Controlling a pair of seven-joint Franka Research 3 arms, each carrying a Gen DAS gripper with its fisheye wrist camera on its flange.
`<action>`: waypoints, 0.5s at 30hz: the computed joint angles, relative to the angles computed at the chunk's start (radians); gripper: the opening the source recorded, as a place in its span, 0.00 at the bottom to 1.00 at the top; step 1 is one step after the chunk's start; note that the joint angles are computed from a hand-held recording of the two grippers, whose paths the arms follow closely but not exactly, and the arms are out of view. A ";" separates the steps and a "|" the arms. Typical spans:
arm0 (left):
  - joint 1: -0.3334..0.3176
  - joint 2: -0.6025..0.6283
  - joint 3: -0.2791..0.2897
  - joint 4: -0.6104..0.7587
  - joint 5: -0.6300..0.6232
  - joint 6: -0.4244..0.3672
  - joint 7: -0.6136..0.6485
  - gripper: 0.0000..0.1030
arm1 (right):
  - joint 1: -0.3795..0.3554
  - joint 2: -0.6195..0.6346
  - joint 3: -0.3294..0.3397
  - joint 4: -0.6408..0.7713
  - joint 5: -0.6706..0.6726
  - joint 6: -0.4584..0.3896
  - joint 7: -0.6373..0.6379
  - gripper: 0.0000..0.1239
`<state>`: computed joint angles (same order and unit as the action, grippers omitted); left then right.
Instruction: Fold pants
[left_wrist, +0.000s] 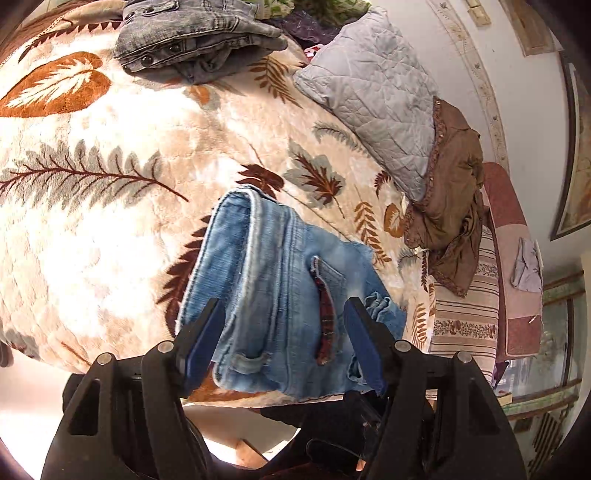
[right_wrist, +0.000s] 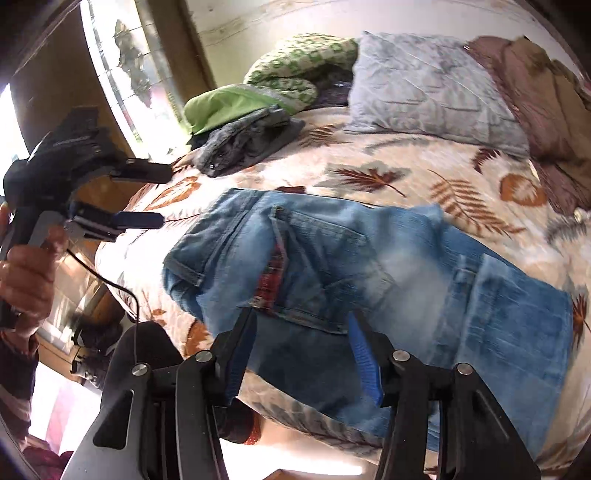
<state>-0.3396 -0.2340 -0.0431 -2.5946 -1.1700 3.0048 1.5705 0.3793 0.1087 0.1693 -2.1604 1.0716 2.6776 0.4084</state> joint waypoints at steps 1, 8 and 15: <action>0.003 0.019 0.030 0.013 -0.019 -0.043 0.045 0.64 | 0.018 -0.004 0.020 -0.007 0.023 0.033 -0.037 0.50; 0.136 0.169 0.051 0.125 0.028 -0.266 0.155 0.64 | 0.173 0.079 0.127 -0.018 0.001 0.370 -0.227 0.55; 0.250 0.279 0.002 0.231 -0.003 -0.365 0.251 0.71 | 0.472 0.233 -0.065 -0.005 -0.237 0.666 -0.066 0.58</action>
<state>-0.0898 0.0449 -0.0410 -2.3632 -1.1733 2.6395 1.8220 0.8508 0.3412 0.1040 -2.1657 0.8343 3.3432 0.3427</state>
